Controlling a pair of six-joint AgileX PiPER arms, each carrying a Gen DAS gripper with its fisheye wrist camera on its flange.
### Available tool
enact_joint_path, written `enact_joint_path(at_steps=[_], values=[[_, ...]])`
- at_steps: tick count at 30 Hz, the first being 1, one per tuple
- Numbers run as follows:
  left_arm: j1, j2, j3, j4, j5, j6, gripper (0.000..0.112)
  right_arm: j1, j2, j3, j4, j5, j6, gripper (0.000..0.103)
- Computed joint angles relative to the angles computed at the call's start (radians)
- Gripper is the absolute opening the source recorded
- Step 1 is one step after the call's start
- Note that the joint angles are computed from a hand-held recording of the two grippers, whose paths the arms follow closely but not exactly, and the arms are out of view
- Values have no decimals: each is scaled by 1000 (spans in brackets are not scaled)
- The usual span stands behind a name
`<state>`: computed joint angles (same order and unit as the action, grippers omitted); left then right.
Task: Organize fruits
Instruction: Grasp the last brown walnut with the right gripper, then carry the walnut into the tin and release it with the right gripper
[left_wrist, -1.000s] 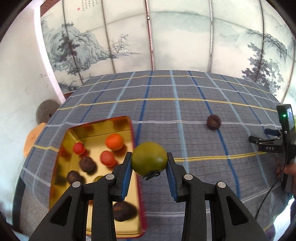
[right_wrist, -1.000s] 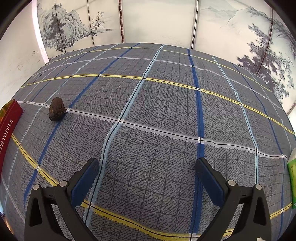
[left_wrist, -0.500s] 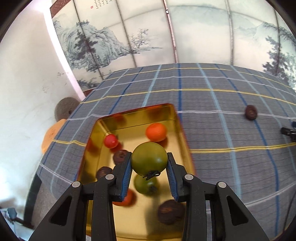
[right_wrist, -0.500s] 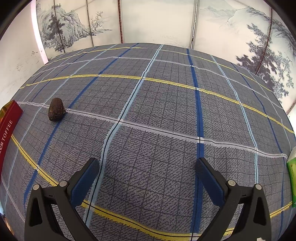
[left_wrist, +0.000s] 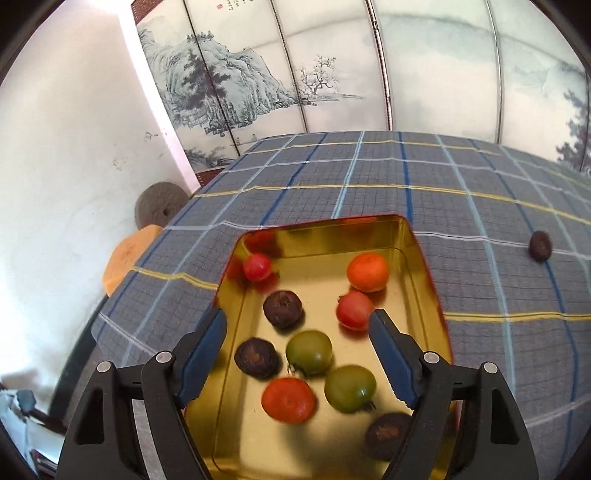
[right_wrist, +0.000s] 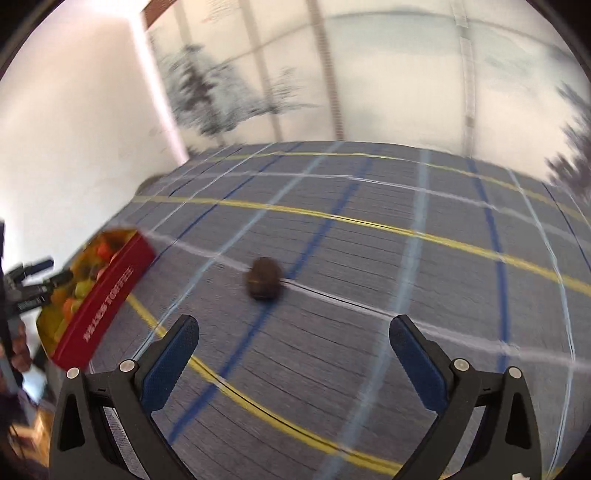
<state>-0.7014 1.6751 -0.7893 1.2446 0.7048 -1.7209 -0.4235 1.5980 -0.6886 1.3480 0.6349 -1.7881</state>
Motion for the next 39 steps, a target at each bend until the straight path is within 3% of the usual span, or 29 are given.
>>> enact_joint_path(at_steps=[2,6,10,13,15,18,22,25,30,35,39], values=[[-11,-30,23,-30,-21,12,80,81,14,-15,6,-51,-4,94],[-60,-90,79,-59,6,-11,80,187,85,-73,21,-120,-4,83],[-86,-153,129,-87,32,-22,80,263,143,-129,8,-191,33,78],[-87,-197,165,-106,36,-27,80,285,182,-179,-72,-213,106,63],[-81,-230,188,-112,39,-35,80,318,221,-220,-208,-253,253,43],[-71,-258,213,-114,31,-45,80,313,240,-243,-253,-224,314,33],[-53,-289,238,-102,18,-60,80,310,174,-195,-204,-170,278,33],[-61,-302,249,-83,30,-83,80,312,53,-130,-119,-26,213,33],[-89,-294,229,-72,81,-78,80,502,-82,-110,-109,65,308,33],[-111,-346,245,-54,117,-91,80,722,-49,-127,-100,-42,374,33],[-94,-392,262,-70,103,-64,80,807,18,-154,-63,-98,401,33]])
